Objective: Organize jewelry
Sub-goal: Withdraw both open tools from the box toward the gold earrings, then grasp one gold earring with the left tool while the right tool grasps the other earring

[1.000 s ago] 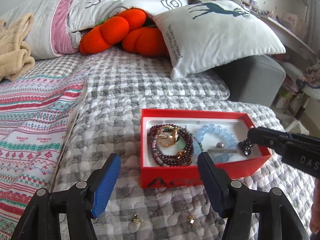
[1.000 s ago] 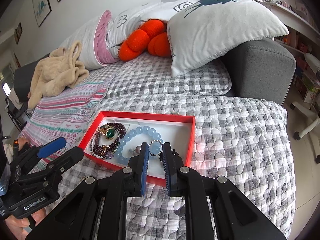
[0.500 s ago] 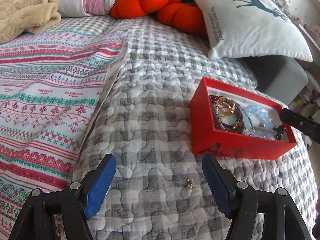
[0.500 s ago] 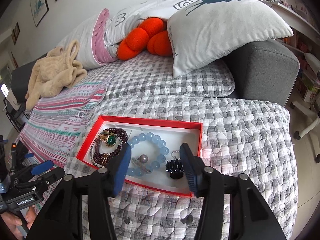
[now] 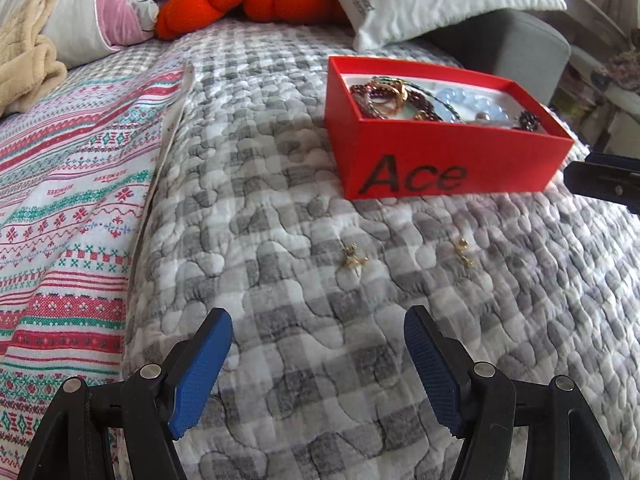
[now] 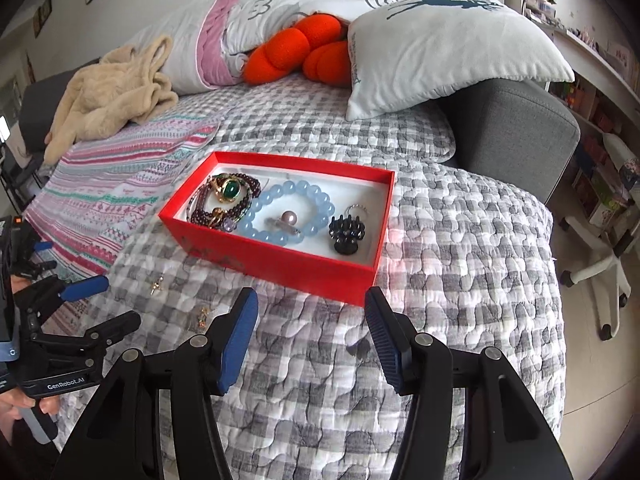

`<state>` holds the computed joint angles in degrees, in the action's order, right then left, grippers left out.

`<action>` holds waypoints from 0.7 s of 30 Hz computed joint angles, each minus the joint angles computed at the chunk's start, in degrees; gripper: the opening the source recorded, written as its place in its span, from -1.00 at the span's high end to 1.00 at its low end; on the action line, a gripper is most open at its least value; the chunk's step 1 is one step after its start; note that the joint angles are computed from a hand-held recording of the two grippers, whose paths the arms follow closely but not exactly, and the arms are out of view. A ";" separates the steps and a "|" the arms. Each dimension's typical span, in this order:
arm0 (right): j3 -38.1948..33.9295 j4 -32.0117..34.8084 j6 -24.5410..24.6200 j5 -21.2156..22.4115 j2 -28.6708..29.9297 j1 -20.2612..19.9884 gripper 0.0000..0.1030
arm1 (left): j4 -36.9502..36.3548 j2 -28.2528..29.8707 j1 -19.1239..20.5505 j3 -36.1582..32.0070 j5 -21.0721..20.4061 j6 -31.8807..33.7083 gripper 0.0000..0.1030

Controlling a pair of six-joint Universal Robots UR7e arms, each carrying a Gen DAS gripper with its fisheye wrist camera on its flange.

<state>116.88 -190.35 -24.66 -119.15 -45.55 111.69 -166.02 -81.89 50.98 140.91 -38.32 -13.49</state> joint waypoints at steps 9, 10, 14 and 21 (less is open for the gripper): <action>2.46 -1.16 0.62 -0.81 1.10 -1.42 -0.14 | -4.23 0.53 0.10 1.68 -2.07 2.15 -0.44; 2.61 -0.52 1.09 -0.41 1.19 -1.81 -0.14 | -5.06 0.63 0.23 1.87 -2.36 2.43 -0.44; 2.25 -1.67 -1.14 -1.21 3.15 -2.16 -0.17 | -6.68 0.43 0.90 1.83 -3.74 2.93 -0.40; 1.45 -5.58 -5.44 -1.40 5.52 -1.39 -0.20 | -8.03 0.80 1.68 0.77 -4.77 4.30 0.44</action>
<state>118.34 -195.93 -30.10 -120.56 -40.03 110.30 -174.05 -81.09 52.66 141.68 -43.09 -9.19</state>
